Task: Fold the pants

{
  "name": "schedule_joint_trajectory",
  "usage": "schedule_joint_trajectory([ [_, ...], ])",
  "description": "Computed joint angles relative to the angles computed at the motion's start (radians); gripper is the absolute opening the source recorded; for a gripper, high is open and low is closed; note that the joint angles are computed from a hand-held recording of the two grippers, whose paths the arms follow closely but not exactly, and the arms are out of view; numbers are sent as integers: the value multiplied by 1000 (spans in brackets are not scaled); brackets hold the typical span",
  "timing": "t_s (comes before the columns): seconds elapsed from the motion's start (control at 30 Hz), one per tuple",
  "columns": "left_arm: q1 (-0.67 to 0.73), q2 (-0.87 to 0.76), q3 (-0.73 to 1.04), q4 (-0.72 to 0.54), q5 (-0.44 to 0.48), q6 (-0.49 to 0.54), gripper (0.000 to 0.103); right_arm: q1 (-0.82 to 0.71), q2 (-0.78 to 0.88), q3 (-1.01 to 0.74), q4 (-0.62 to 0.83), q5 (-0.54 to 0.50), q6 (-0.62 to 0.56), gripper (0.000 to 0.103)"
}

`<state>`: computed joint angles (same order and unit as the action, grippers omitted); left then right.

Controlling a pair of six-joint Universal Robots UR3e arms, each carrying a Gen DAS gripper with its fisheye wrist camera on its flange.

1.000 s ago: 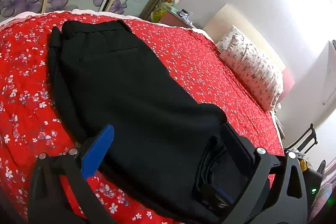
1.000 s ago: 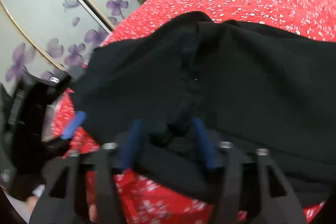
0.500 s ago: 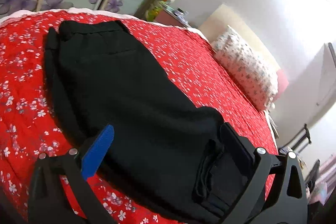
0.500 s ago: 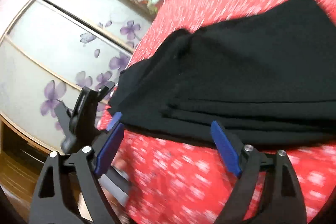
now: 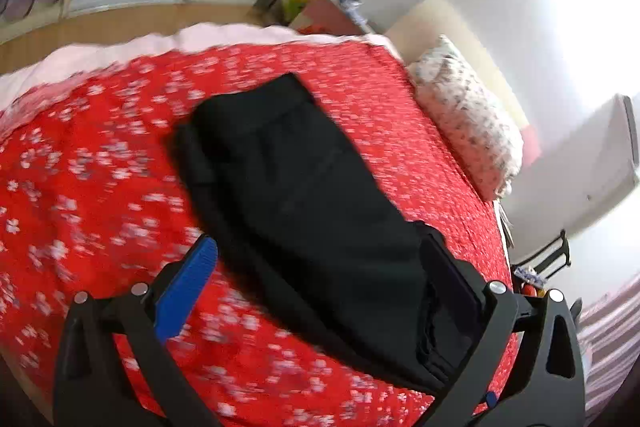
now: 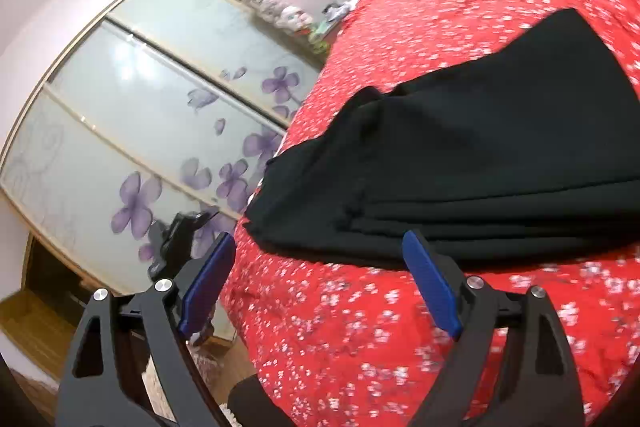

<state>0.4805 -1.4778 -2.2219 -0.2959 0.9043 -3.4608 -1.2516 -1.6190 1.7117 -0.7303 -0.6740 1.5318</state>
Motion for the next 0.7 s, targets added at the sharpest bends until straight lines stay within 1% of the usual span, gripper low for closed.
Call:
schedule_joint_trajectory([
  [0.07,39,-17,10,-46,-46,14,101,21,-18,4,22,-11,-26,88],
  [0.1,43,-40,28,-69,-55,18,101,22,-26,4,31,-19,-36,88],
  [0.17,26,-95,77,-103,-49,32,101,30,-49,15,29,-34,-48,88],
  [0.27,14,-146,99,-113,-65,42,101,44,-74,39,3,-46,-52,89],
  [0.4,-7,-238,164,-131,-52,18,101,55,-85,60,-38,-50,-30,89],
  [0.5,-20,-277,196,-118,-45,-2,101,54,-77,58,-43,-50,-18,89],
  [0.57,-32,-307,242,-123,-62,-4,101,58,-76,61,-51,-50,-15,89],
  [0.63,-33,-296,243,-90,-97,-11,101,64,-77,65,-62,-52,-7,89],
  [0.7,-19,-282,209,-9,-159,-7,101,72,-78,73,-79,-52,3,89],
])
